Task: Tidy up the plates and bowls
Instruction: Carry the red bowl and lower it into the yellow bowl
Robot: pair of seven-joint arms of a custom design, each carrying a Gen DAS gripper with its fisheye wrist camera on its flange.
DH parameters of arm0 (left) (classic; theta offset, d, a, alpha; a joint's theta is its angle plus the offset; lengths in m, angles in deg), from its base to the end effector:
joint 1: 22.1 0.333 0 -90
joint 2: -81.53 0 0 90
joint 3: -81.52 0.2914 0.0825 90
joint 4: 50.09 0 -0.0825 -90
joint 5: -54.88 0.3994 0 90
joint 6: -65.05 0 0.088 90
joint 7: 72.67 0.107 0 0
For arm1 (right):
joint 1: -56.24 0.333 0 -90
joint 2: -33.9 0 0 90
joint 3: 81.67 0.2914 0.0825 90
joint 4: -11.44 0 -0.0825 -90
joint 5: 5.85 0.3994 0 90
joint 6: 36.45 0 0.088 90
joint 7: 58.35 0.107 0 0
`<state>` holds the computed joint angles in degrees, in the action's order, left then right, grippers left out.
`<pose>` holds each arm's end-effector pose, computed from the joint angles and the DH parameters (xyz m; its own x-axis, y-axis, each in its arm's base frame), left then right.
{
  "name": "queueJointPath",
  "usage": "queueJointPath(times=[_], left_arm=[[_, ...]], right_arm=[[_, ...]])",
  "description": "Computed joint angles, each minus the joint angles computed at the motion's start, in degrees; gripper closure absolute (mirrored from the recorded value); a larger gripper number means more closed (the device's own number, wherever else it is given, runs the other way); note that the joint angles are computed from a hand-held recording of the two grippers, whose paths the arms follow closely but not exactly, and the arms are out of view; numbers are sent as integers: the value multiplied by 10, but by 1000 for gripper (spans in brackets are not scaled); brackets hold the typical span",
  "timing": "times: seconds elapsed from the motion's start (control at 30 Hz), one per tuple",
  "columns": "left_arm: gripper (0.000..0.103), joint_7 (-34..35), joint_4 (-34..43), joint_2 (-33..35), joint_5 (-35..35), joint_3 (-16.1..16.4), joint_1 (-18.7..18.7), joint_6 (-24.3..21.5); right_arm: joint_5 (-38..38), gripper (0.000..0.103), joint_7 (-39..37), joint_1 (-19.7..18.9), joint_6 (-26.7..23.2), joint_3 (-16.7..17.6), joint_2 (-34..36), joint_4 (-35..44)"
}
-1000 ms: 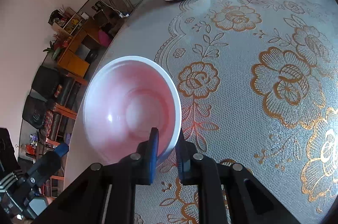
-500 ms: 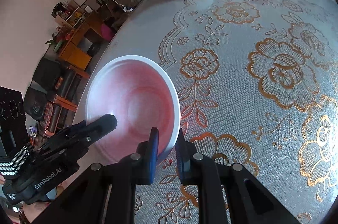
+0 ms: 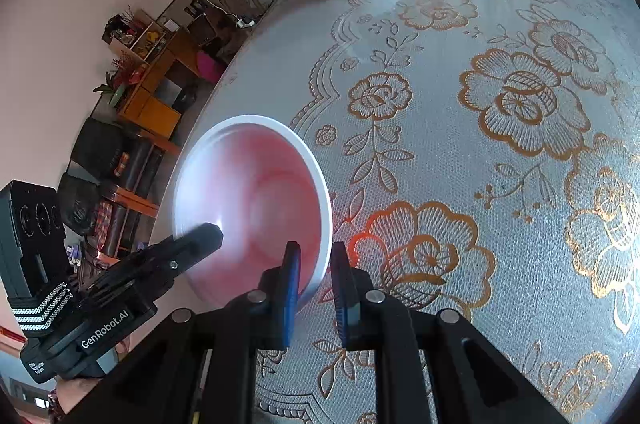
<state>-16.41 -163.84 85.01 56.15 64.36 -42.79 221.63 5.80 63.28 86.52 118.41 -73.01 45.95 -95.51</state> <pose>0.4975 -0.3839 0.4842 -0.1811 -0.9184 0.3518 -0.8472 -0.0360 -0.5301 0.5245 0.4076 0.4448 0.0609 -0.8789 -0.4732 -0.9179 0.1369 -0.3725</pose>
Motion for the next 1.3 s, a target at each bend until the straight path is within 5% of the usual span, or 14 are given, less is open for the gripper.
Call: queueJointPath(times=[0.9, 1.3], left_arm=[[84, -151, -130, -148, 130, -16, -22, 35], [84, -174, -187, -210, 132, -24, -42, 48]], right_arm=[[-20, 89, 66, 14, 81, 36, -151, -160], [-33, 89, 112, 9, 112, 64, -216, -231]])
